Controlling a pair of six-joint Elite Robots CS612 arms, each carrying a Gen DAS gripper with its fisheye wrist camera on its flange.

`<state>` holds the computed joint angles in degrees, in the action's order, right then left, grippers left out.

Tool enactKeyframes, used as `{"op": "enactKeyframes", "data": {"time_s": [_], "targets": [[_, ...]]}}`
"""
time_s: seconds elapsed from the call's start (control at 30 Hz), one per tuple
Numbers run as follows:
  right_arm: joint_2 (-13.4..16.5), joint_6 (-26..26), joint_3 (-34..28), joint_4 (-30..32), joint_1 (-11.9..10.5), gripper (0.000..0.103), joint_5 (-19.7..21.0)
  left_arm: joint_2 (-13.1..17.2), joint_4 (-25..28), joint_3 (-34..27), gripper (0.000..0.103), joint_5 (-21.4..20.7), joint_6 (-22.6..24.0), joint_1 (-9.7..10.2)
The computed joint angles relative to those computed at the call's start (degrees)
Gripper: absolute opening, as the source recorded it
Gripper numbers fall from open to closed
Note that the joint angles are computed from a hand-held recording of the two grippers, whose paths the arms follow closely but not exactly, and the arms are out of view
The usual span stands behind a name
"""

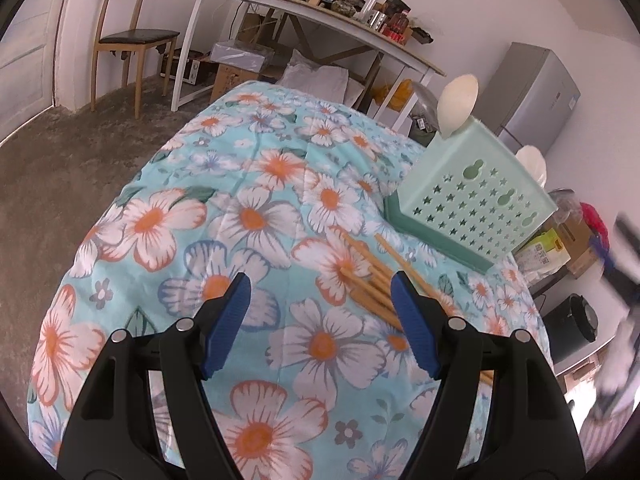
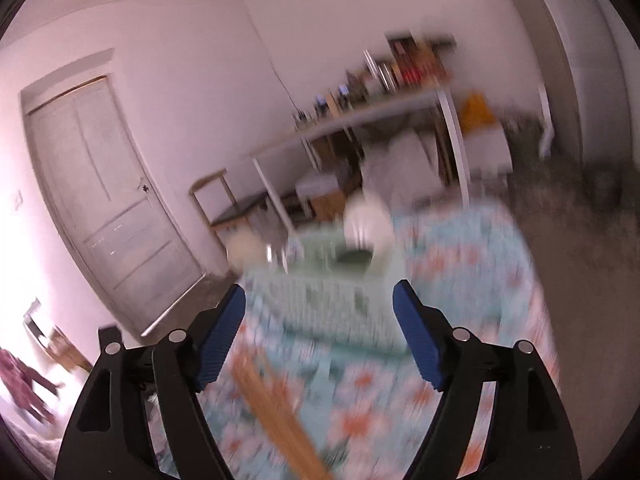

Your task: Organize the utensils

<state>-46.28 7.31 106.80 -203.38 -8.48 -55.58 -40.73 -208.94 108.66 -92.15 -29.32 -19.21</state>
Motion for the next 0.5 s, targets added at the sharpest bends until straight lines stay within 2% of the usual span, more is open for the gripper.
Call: {"op": "enactKeyframes", "data": {"time_s": [0.07,0.17,0.27,0.33,0.4,0.5], "targets": [[0.59,0.41,0.58,4.64,0.82,0.075,-3.75,0.09,0.96,0.02,0.069,-0.57,0.00,0.12],[1.79,0.87,0.71,8.35,1.87,0.075,-8.39,0.05,2.78,0.06,0.071,-0.60,0.37,0.10],[2.85,1.83,0.04,10.86,2.65,0.075,-12.57,0.10,2.85,0.11,0.081,-1.22,0.87,0.12],[3.21,1.80,0.04,10.85,2.54,0.076,-12.33,0.27,2.40,0.16,0.084,-1.49,0.65,0.13],[3.31,1.63,-0.04,10.26,2.38,0.088,-11.29,0.70,1.09,0.19,0.086,-1.86,0.12,0.25],[3.97,0.98,-0.26,10.08,2.23,0.092,-10.30,1.54,-1.40,-0.05,0.091,-3.24,-1.06,0.54]]}}
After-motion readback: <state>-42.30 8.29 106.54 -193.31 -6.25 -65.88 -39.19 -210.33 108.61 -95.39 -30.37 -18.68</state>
